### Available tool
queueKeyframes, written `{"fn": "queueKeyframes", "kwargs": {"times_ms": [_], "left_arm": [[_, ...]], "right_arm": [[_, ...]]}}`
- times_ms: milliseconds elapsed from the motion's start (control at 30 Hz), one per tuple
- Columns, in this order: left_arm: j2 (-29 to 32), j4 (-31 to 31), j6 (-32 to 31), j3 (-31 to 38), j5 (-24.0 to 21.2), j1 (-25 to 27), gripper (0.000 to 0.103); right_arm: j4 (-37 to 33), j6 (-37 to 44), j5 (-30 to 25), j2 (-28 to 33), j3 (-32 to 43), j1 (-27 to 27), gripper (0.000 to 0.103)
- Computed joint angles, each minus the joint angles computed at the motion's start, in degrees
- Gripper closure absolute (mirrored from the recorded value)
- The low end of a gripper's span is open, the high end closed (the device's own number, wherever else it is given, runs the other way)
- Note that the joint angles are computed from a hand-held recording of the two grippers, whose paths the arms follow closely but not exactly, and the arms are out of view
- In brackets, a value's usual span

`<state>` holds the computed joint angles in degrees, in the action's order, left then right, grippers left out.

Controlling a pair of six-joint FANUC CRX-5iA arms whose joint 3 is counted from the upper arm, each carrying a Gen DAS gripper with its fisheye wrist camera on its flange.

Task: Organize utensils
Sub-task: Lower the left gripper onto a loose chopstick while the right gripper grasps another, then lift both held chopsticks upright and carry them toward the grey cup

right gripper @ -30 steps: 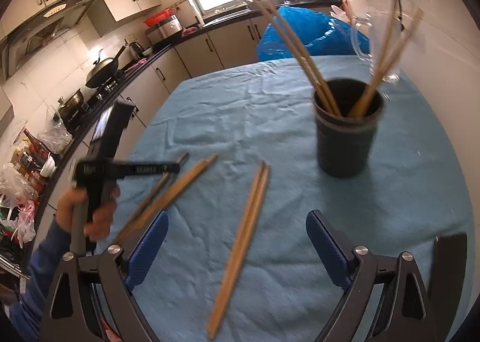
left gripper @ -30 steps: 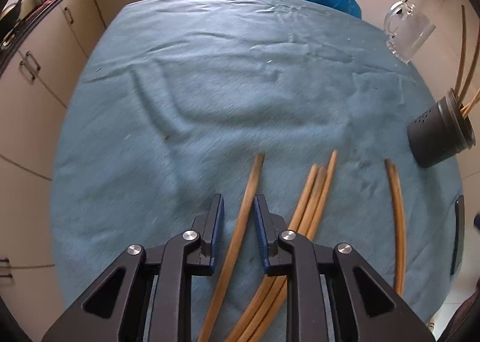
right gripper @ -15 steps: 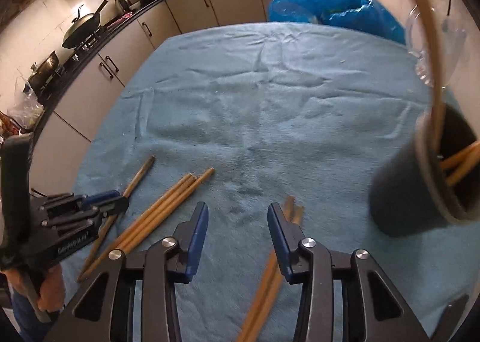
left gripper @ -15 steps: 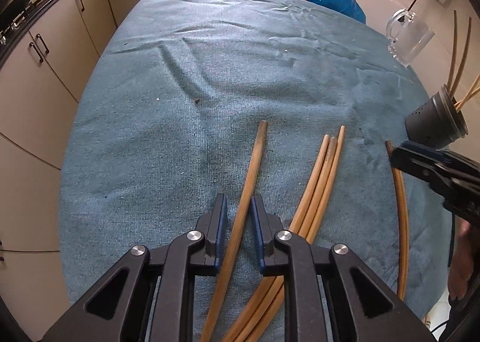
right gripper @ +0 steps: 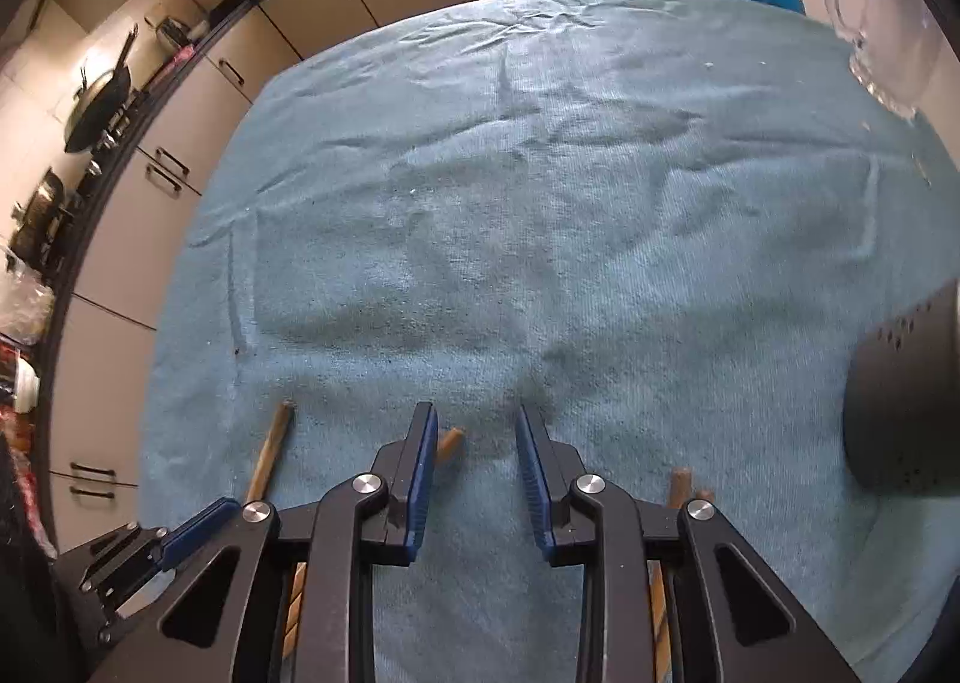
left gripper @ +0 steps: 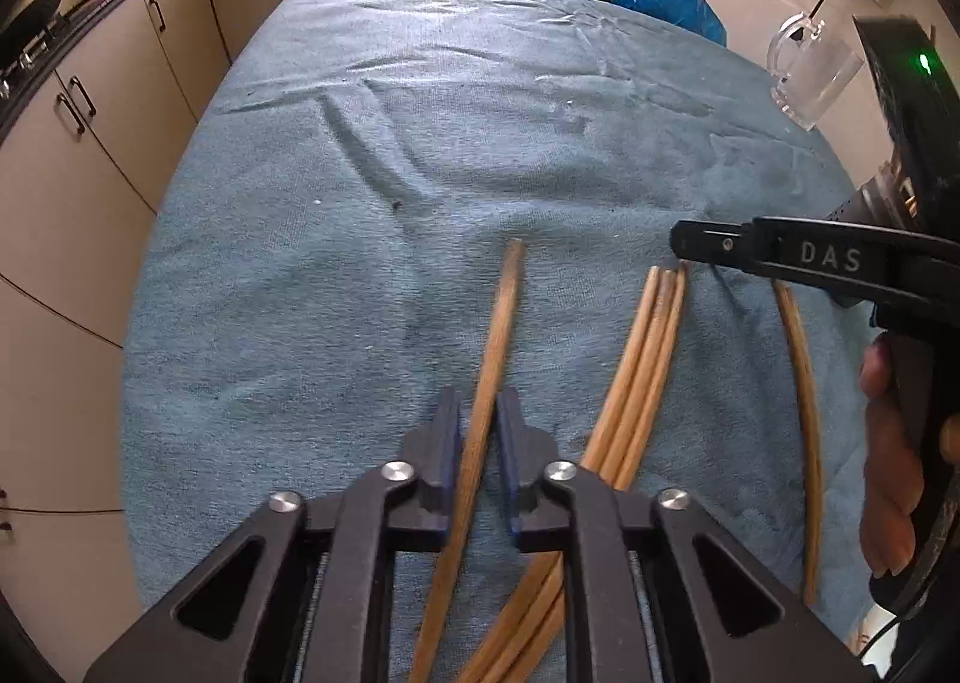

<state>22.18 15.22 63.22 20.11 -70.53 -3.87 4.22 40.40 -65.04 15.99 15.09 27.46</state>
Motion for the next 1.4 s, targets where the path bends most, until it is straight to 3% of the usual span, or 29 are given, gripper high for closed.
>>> {"fn": "queueKeyframes", "kwargs": {"times_ms": [67,167,333,700,800,900,1000,1233,1333,1400], "left_arm": [[0.0,0.1,-0.3,0.0,-0.2,0.2,0.094],[-0.4,-0.7,-0.1,-0.1,-0.3,0.3,0.095],[-1.3,-2.8,0.3,-0.4,-0.6,0.2,0.095],[-1.0,-4.9,1.4,0.7,-0.5,-0.8,0.095],[-0.8,-5.0,1.9,0.9,-0.1,-1.0,0.096],[-0.7,-4.1,2.0,0.7,0.2,-0.8,0.096],[-1.6,-0.5,1.0,-1.3,0.9,0.4,0.096],[-6.6,3.8,-1.3,-6.6,4.8,1.9,0.096],[-6.4,2.1,0.2,-5.4,4.2,1.3,0.096],[-5.5,1.5,1.0,-4.5,3.3,1.1,0.096]], "right_arm": [[2.6,-0.2,-2.8,1.4,1.5,1.4,0.078],[5.7,2.2,-6.4,2.5,2.4,3.4,0.089],[6.4,6.4,-9.6,1.3,1.1,4.6,0.090],[-4.3,4.2,-6.4,-3.8,-2.4,0.5,0.084],[-2.8,3.9,-7.0,-2.8,-1.3,1.9,0.084],[0.2,5.5,-7.4,-1.3,-0.3,3.7,0.093],[-2.7,7.0,-4.3,-2.7,-1.3,2.4,0.103],[-2.2,7.7,5.6,-11.1,-8.7,3.5,0.102],[1.4,6.5,5.5,-12.3,-9.9,4.3,0.101],[0.0,7.5,3.2,-11.3,-8.4,3.6,0.091]]}}
